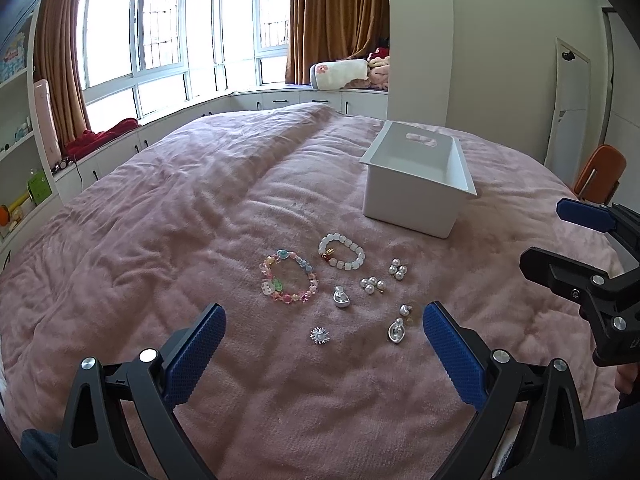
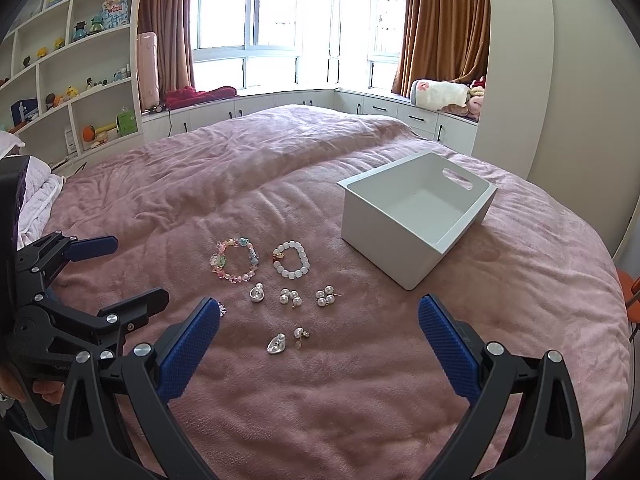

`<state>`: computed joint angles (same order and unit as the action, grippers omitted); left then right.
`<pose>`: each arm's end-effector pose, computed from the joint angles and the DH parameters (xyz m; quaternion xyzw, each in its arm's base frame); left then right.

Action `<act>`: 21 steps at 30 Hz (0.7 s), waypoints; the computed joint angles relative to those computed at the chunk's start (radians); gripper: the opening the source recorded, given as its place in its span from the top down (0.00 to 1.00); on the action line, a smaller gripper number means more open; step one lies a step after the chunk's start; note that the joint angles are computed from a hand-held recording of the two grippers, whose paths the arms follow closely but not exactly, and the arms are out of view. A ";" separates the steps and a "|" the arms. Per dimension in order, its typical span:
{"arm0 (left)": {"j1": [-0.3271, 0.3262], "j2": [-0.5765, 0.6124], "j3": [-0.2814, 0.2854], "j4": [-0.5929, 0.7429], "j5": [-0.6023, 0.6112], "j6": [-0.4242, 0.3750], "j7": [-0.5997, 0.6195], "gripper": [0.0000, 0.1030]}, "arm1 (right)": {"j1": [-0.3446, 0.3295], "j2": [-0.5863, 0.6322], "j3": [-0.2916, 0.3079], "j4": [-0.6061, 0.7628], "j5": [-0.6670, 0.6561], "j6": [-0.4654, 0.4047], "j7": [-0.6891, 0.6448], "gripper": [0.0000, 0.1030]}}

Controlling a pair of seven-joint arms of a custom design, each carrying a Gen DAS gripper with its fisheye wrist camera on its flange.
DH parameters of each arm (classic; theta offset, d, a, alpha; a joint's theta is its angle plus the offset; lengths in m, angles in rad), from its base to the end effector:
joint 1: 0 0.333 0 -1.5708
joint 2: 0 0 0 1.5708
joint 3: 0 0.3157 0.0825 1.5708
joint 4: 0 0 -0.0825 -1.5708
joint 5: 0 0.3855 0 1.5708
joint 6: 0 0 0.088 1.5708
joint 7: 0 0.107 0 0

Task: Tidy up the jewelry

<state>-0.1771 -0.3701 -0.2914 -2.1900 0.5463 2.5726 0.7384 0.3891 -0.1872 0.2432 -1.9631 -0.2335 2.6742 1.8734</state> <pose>0.4316 -0.2503 0.6123 -0.6345 0.6426 -0.2972 0.3100 0.4377 0.3446 0.6585 -0.7730 0.4555 -0.2409 0.3701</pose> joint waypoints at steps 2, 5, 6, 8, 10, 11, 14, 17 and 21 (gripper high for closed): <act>0.000 0.002 -0.002 0.001 0.001 0.000 -0.002 0.03 | 0.001 -0.001 -0.001 0.000 0.004 0.001 -0.003 0.04; -0.003 -0.004 0.005 -0.004 -0.004 0.004 0.011 0.03 | 0.001 -0.001 -0.001 0.001 0.004 0.000 -0.003 0.04; -0.002 -0.005 0.005 -0.004 -0.004 0.005 0.011 0.03 | 0.000 -0.001 0.000 0.000 0.003 0.002 -0.002 0.04; -0.002 -0.005 0.006 -0.005 -0.008 0.006 0.012 0.03 | 0.001 0.000 -0.001 0.004 0.006 0.000 -0.005 0.04; -0.002 -0.005 0.008 -0.006 -0.011 0.006 0.017 0.03 | 0.001 0.000 -0.001 0.007 0.006 -0.004 -0.006 0.04; -0.002 -0.005 0.007 -0.006 -0.011 0.006 0.018 0.03 | 0.001 -0.001 -0.001 0.005 0.006 -0.003 -0.006 0.04; -0.001 -0.006 0.007 -0.006 -0.014 0.008 0.018 0.03 | 0.001 0.001 0.001 0.011 0.001 -0.010 -0.003 0.04; 0.000 -0.006 0.006 -0.007 -0.013 0.010 0.018 0.03 | 0.002 0.004 0.000 0.012 0.001 -0.010 0.000 0.04; 0.000 -0.006 0.006 -0.007 -0.015 0.009 0.019 0.03 | 0.003 0.005 0.000 0.012 -0.003 -0.008 0.005 0.04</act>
<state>-0.1767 -0.3760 -0.2856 -2.1965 0.5318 2.5814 0.7574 0.3917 -0.1821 0.2430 -1.9507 -0.2365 2.6667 1.8784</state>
